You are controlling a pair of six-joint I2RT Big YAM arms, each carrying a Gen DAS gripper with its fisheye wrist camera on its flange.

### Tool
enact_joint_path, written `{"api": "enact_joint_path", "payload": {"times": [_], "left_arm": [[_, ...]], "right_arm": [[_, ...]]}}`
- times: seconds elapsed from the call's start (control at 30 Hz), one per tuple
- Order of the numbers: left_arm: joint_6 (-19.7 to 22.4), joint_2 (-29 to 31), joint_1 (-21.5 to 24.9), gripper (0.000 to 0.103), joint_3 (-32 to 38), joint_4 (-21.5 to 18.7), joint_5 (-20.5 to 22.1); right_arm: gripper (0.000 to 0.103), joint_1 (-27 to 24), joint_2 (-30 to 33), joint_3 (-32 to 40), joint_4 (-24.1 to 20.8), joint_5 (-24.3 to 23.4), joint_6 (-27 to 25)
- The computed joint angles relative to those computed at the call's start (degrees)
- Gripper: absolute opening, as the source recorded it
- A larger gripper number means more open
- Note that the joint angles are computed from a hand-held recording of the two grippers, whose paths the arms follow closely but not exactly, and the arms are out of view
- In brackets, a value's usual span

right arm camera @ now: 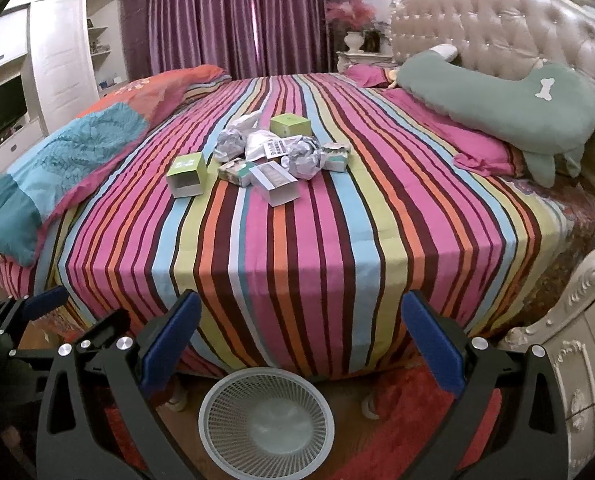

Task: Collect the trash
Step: 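Grasp the green DEEP CLEANSING OIL box with left tool while right tool grasps the beige foundation box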

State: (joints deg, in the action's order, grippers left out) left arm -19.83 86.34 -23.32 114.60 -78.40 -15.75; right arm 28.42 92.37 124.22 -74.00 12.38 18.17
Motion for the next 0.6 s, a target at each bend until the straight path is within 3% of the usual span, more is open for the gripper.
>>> {"api": "enact_joint_path", "payload": {"times": [0.27,0.6], "left_arm": [[0.6,4.6,2.5,0.097,3.6,-1.1,2.1],[-0.7,13.2,5.8,0.097,14.6,-3.6,3.6]], "right_arm": [[0.096,-2.2,4.0,3.5,-0.6,-3.7,-1.0],[0.096,-4.9,8.9,8.1,1.1,-9.7,-2.5]]}}
